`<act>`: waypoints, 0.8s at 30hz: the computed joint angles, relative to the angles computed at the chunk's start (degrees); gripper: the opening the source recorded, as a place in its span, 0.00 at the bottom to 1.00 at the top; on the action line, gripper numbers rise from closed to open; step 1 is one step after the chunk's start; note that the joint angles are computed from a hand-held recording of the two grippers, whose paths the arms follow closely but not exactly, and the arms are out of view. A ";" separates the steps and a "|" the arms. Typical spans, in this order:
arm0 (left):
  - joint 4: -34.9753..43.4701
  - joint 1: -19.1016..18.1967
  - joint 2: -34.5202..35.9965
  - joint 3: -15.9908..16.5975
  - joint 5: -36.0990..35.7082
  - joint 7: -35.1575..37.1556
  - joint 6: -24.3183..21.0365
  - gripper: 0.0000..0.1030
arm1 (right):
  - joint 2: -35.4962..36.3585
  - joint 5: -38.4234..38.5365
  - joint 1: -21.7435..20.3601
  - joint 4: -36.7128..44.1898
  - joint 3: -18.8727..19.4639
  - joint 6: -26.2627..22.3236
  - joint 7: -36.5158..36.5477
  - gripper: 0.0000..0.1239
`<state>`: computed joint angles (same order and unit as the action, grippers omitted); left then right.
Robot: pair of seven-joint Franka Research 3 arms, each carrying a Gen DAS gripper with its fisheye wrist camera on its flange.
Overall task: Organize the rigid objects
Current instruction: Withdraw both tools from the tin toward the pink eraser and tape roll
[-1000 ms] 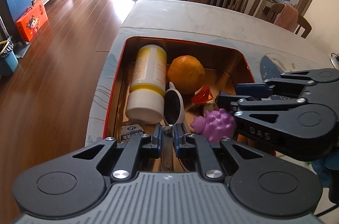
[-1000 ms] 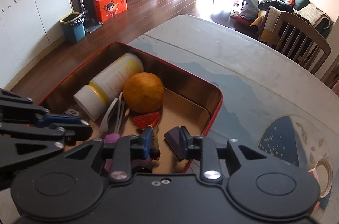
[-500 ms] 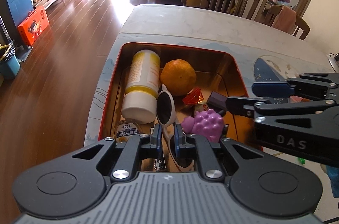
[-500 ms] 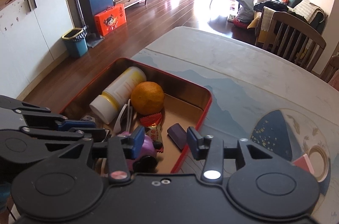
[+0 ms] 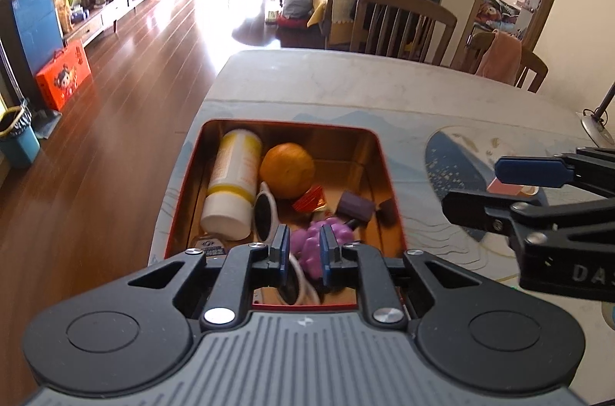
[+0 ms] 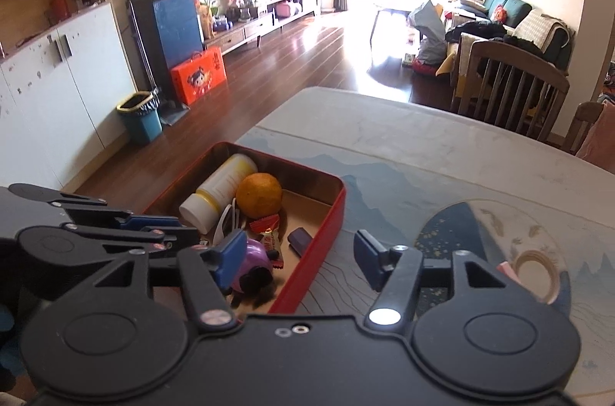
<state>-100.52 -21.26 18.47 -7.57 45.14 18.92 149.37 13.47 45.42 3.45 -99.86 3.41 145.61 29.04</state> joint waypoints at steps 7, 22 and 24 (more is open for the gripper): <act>1.81 -2.79 0.22 0.87 5.31 -5.24 -0.20 0.70 | -2.93 6.11 -2.98 -1.84 -1.23 -3.32 -5.25 0.59; 14.61 -8.14 8.67 0.71 5.55 -6.73 -2.17 0.93 | -2.05 12.89 -10.16 -0.04 -5.84 -10.09 -14.30 0.82; 16.46 -8.91 10.30 1.32 5.29 -7.67 -0.71 1.00 | -0.84 12.04 -10.93 1.15 -5.97 -10.32 -14.03 0.82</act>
